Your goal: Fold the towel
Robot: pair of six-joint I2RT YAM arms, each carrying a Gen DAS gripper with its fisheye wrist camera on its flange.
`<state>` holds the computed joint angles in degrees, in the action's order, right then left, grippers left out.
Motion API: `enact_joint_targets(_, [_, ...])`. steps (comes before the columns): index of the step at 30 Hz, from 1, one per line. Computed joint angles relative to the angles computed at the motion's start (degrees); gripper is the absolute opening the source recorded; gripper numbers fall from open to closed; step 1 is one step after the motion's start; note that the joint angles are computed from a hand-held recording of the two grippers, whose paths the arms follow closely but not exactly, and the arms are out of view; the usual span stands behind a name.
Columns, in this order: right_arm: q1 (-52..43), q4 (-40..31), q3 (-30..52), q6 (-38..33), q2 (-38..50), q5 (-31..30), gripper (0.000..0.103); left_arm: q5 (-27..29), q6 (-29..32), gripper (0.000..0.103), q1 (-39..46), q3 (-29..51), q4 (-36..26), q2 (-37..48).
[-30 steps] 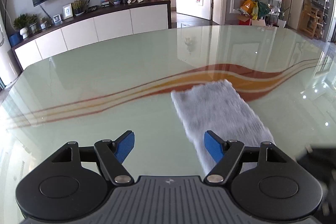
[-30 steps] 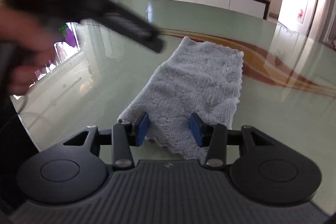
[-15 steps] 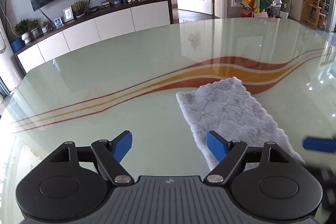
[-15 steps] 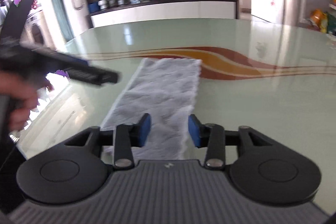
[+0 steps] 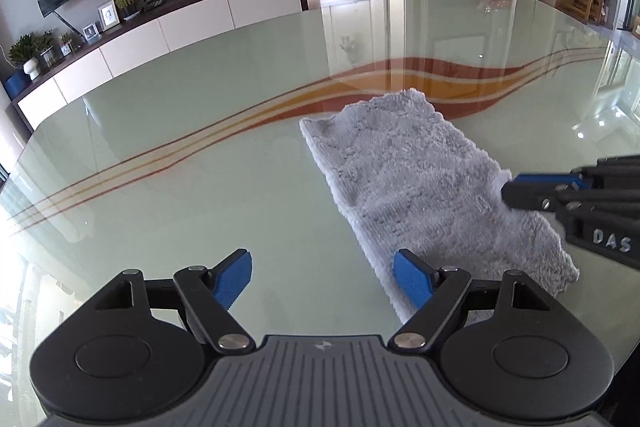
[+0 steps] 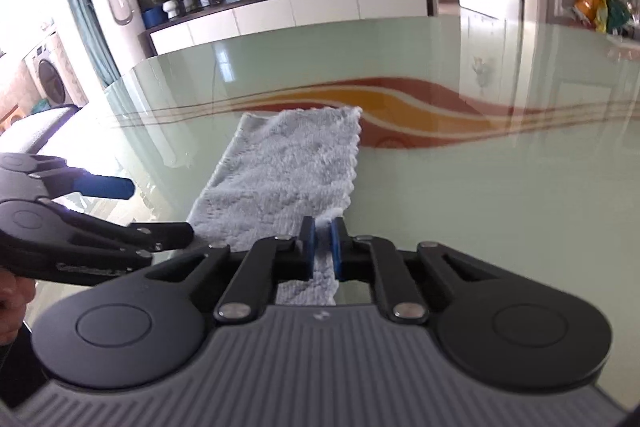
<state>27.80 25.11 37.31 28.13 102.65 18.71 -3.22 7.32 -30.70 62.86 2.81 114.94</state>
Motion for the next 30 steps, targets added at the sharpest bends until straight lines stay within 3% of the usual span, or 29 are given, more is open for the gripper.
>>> enact_joint_targets(4, [1.5, 3.9, -2.1, -1.8, -2.1, -0.3, 0.006, 0.7, -0.2, 0.081, 0.3, -0.6, 0.3, -0.4])
enact_joint_targets(10, [4.0, 1.3, 0.4, -3.2, -0.7, 3.3, 0.007, 1.4, -0.5, 0.081, 0.7, -0.7, -0.1, -0.7])
enact_joint_targets(16, [2.4, 0.0, -0.1, 0.2, 1.1, 6.8, 0.026, 1.3, -0.4, 0.081, 0.7, -0.6, -0.5, -0.6])
enact_joint_targets(21, [0.2, 0.8, 0.3, 0.0, 2.2, 2.5, 0.019, 1.3, -0.3, 0.082, 0.7, -0.4, -0.8, -0.4])
enact_joint_targets(23, [0.1, 0.5, 0.9, 0.1, 2.6, 1.9, 0.009, 1.4, -0.4, 0.082, 0.8, -0.2, -0.9, -0.3])
enact_joint_targets(25, [0.9, 0.9, 0.9, -1.4, 2.4, 2.9, 0.006, 1.5, -0.4, 0.082, 0.9, -0.1, -1.0, -0.2])
enact_joint_targets(30, [1.7, 0.4, 1.2, -2.9, 1.8, 2.2, 0.003, 1.3, -0.4, 0.082, 0.8, 0.2, -1.0, 0.1])
